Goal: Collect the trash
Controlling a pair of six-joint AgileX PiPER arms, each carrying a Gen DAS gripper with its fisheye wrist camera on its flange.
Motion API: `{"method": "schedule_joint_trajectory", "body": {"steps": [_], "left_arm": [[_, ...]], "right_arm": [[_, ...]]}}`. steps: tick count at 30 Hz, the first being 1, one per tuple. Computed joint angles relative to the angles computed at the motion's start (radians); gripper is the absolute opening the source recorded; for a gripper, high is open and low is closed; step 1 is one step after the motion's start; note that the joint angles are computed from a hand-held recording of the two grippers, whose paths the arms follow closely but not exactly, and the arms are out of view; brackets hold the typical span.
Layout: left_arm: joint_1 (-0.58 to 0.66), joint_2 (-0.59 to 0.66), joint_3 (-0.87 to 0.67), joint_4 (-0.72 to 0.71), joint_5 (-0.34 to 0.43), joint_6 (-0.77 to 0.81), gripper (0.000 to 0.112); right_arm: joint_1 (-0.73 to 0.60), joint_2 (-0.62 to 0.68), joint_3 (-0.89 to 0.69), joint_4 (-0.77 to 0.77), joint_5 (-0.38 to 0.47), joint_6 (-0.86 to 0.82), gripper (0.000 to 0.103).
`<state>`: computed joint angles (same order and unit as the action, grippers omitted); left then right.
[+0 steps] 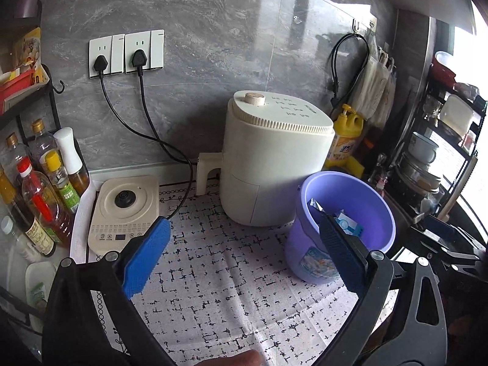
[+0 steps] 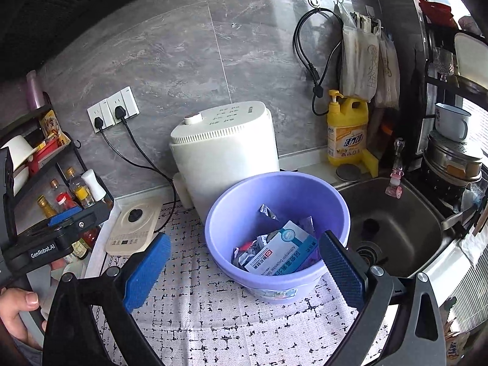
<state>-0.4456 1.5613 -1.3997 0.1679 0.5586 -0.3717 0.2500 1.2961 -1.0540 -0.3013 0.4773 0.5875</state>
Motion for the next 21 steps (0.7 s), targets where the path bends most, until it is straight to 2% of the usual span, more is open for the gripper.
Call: {"method": "schedule_joint_trajectory", "body": {"steps": [10, 21], "left_arm": [[0.042, -0.089, 0.08, 0.03, 0.002, -0.009, 0.097], [0.082, -0.114, 0.112, 0.046, -0.001, -0.032, 0.097]], "right_arm": [[0.09, 0.022, -0.026, -0.107, 0.035, 0.122, 0.095], [0.165, 0.085, -0.07, -0.108, 0.031, 0.143, 0.095]]}}
